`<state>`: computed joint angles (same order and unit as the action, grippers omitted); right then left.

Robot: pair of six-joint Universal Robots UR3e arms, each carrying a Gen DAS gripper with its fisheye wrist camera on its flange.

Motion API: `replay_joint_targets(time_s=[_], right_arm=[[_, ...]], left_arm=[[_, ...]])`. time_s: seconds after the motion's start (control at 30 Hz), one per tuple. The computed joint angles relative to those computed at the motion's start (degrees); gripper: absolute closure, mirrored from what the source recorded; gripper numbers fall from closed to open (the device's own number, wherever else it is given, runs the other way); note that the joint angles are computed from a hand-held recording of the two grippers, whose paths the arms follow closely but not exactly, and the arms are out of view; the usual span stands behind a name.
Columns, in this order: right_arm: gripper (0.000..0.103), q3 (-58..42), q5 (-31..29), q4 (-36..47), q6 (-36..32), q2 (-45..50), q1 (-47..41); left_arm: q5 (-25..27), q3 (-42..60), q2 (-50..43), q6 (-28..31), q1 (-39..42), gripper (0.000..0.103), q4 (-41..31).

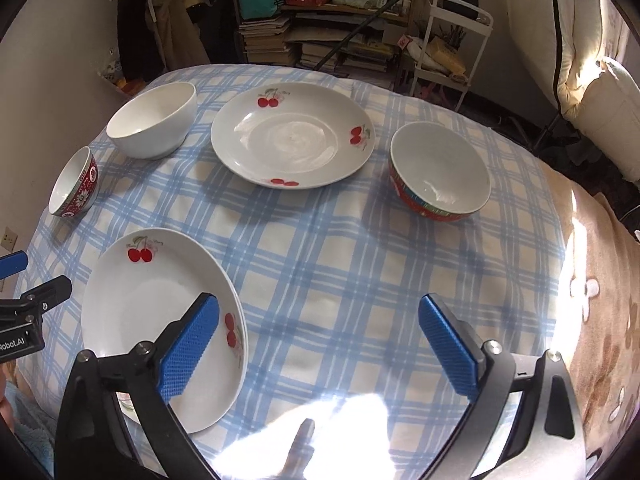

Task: Organize plates and bowls
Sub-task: 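Open both grippers and lift them away from the stacked plates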

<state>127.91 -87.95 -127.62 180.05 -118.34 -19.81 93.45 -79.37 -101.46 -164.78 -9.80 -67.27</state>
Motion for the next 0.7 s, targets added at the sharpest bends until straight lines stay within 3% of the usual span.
replay_joint_targets(time_s=[0.23, 0.47, 0.7], right_arm=[[0.000, -4.2, 2.6, 0.5, -6.1, 0.7, -5.7], [0.000, -7.2, 8.1, -3.8, -9.0, 4.6, -11.8], [0.005, -13.8, 12.5, -8.0, -8.2, 15.1, -15.4]], left_arm=[[-1.5, 9.9, -6.0, -2.3, -1.4, 0.014, -2.6], [-7.5, 19.9, -12.2, -4.8, -2.1, 0.014, -3.9], [-4.8, 38.3, -24.6, -9.3, -5.7, 0.014, -8.2]])
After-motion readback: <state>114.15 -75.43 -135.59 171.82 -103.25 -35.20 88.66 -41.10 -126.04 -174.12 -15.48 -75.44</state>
